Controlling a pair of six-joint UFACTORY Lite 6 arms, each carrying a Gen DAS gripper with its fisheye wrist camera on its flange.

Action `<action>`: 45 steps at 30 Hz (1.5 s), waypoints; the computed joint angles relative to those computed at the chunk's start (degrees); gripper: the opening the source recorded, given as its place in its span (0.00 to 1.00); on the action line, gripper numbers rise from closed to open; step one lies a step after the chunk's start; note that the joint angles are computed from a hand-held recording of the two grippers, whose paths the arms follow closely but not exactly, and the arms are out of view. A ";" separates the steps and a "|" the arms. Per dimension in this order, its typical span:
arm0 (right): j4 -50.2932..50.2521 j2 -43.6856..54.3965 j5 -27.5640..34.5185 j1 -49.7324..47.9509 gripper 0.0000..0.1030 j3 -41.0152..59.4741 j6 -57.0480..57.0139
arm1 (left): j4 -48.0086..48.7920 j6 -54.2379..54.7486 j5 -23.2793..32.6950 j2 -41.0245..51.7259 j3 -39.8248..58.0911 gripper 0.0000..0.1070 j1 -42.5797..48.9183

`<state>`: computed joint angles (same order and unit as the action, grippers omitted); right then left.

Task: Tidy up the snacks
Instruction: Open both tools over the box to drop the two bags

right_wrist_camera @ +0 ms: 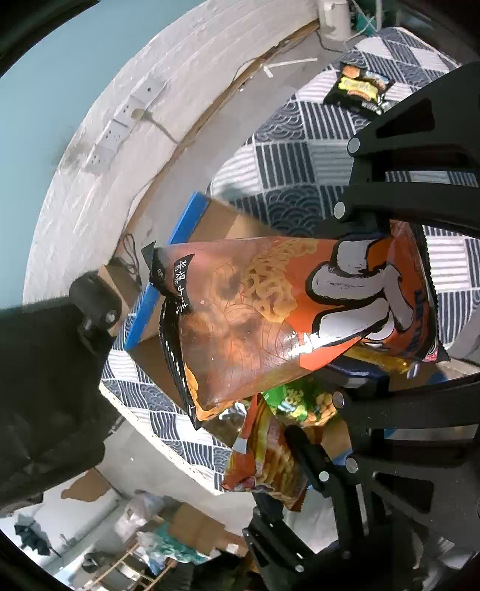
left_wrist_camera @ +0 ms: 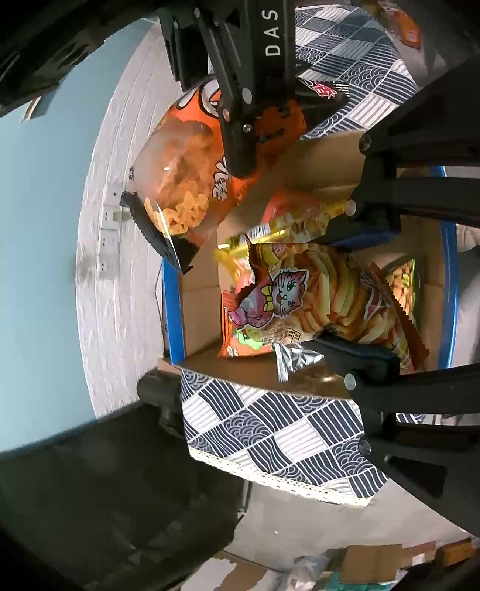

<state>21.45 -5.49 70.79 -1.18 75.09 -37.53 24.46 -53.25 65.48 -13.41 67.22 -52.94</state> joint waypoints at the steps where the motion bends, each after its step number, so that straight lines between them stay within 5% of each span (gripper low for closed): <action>1: -0.10 0.42 -0.43 0.97 0.46 -0.02 0.80 | -0.19 0.02 -0.06 -0.21 -0.31 0.40 0.46; 11: 1.31 2.50 -2.01 5.64 0.50 -0.17 3.52 | -2.03 1.83 -0.76 -1.97 -3.73 0.43 5.83; 15: 0.98 2.36 -2.55 5.94 0.61 0.32 3.81 | -1.07 1.63 -0.37 -2.62 -4.22 0.55 6.21; 23: 0.17 2.56 -1.81 3.65 0.63 1.73 2.60 | 0.76 1.41 0.68 -2.10 -2.39 0.59 4.68; 34: -1.29 3.64 1.32 -6.67 0.66 4.45 -5.82 | 1.60 0.57 1.92 1.94 4.81 0.60 0.34; 45: -1.66 8.28 4.54 -21.12 0.66 9.58 -17.47 | 2.01 0.40 3.30 15.93 20.21 0.61 -6.47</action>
